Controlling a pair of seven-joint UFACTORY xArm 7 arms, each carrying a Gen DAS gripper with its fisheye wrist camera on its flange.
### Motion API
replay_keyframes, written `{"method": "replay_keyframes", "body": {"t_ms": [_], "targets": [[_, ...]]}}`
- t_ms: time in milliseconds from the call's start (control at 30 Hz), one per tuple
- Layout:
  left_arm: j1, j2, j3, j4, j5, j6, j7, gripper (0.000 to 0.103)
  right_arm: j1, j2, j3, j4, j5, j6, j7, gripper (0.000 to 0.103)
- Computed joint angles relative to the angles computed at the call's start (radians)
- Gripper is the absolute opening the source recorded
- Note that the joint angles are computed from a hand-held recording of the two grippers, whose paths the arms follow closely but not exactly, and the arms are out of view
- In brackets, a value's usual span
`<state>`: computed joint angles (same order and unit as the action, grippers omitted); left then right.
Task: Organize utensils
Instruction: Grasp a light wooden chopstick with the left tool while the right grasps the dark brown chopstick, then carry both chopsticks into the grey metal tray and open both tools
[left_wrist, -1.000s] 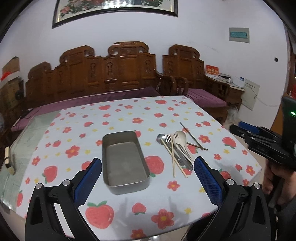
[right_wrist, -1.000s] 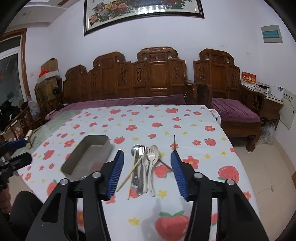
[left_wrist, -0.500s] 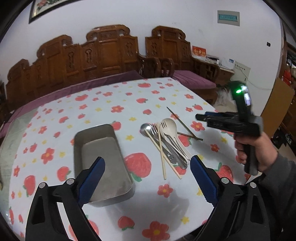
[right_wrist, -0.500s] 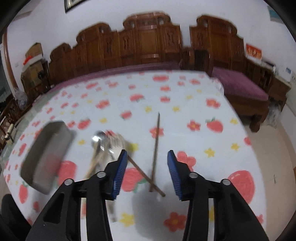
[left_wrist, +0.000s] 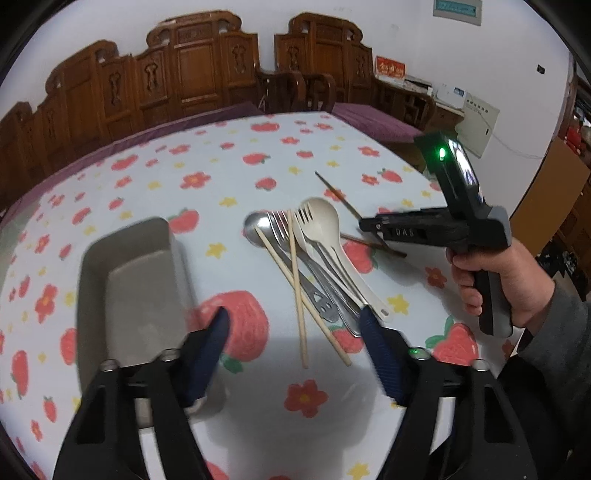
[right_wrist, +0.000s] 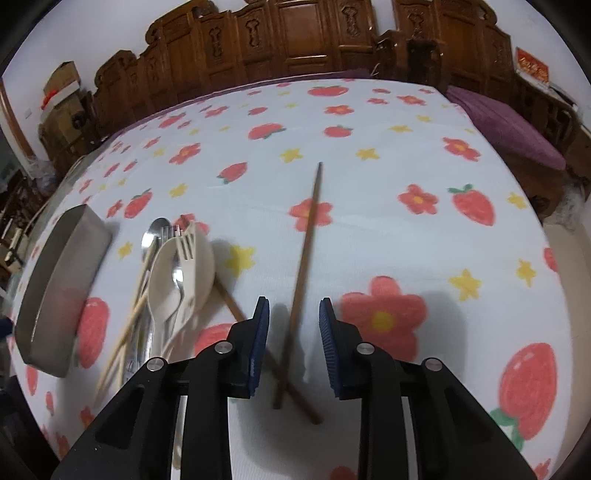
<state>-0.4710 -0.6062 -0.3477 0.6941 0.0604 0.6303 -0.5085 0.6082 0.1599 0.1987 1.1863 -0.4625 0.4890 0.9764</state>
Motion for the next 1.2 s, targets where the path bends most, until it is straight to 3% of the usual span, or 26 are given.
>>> {"method": "replay_keyframes", "body": {"t_ms": [100, 267, 367, 500, 733, 767, 1033, 1100, 1200], "targets": [[0.006, 0.041, -0.014, 0.01, 0.013, -0.003, -0.008, 0.054, 0.002, 0.008, -0.003, 0.009, -0.007, 0.015, 0.0, 0.028], [0.01, 0.132, -0.024, 0.041, 0.045, -0.009, -0.013, 0.043, -0.002, -0.006, -0.007, -0.002, -0.01, 0.035, 0.01, 0.006], [0.017, 0.186, -0.027, 0.064, 0.072, -0.011, -0.03, 0.042, -0.013, -0.021, -0.001, -0.022, 0.005, 0.022, 0.002, 0.006], [0.022, 0.245, -0.025, 0.09, 0.114, 0.0, -0.053, 0.03, -0.015, -0.045, 0.001, -0.038, -0.035, 0.017, 0.031, 0.006], [0.013, 0.296, -0.013, 0.114, 0.162, 0.012, -0.09, 0.019, -0.029, -0.058, 0.013, -0.041, -0.063, 0.009, 0.059, 0.006], [0.009, 0.298, -0.007, 0.117, 0.158, 0.011, -0.09, 0.015, -0.029, -0.057, 0.015, -0.038, -0.066, 0.011, 0.055, 0.006], [-0.009, 0.293, 0.028, 0.1, 0.101, 0.016, -0.067, 0.013, -0.028, -0.061, 0.018, -0.039, -0.075, 0.013, 0.062, 0.006], [-0.004, 0.289, 0.025, 0.094, 0.106, 0.011, -0.071, 0.004, -0.026, -0.065, 0.019, -0.04, -0.086, 0.011, 0.071, 0.006], [-0.012, 0.273, 0.037, 0.077, 0.072, -0.017, -0.057, 0.004, -0.017, -0.076, 0.026, -0.039, -0.113, 0.023, 0.089, 0.006]]}}
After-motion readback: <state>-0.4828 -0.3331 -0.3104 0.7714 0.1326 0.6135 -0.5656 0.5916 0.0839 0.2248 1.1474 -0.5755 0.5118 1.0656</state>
